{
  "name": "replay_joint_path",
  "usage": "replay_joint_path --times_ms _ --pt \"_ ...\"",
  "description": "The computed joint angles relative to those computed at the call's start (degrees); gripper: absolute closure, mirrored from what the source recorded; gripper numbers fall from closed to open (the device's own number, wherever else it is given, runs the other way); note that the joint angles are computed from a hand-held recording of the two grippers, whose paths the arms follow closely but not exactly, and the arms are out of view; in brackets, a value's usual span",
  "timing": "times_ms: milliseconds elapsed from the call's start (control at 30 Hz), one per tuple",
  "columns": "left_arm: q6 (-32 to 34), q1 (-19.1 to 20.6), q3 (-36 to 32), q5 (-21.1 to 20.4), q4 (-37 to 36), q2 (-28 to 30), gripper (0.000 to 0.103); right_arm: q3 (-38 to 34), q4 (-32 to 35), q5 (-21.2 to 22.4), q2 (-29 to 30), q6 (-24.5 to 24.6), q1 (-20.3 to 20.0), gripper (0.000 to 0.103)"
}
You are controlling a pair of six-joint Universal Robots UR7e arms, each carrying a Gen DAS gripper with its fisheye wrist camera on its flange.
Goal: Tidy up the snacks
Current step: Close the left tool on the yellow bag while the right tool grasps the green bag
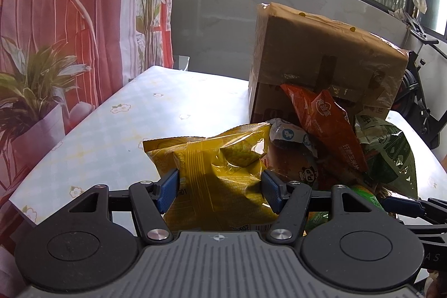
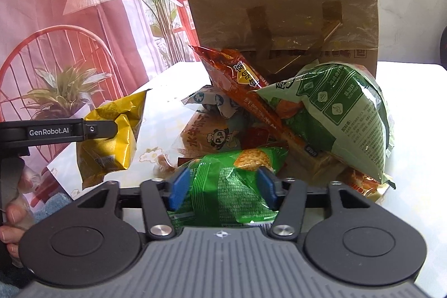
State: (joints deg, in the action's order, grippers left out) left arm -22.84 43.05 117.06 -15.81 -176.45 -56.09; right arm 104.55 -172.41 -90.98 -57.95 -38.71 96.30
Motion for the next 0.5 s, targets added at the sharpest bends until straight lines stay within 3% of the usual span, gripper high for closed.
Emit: replay_joint_path --times_ms 367,500 --pt "-4.2 0.8 -0.2 0.8 5.3 -0.9 0.037 -3.1 -0.7 -5.1 4.9 -2.2 1.6 0.006" --pt "-4.9 1.1 -0.3 0.4 6.2 -1.0 0.037 -3.3 1.0 -3.5 4.9 -1.0 0.5 0.008"
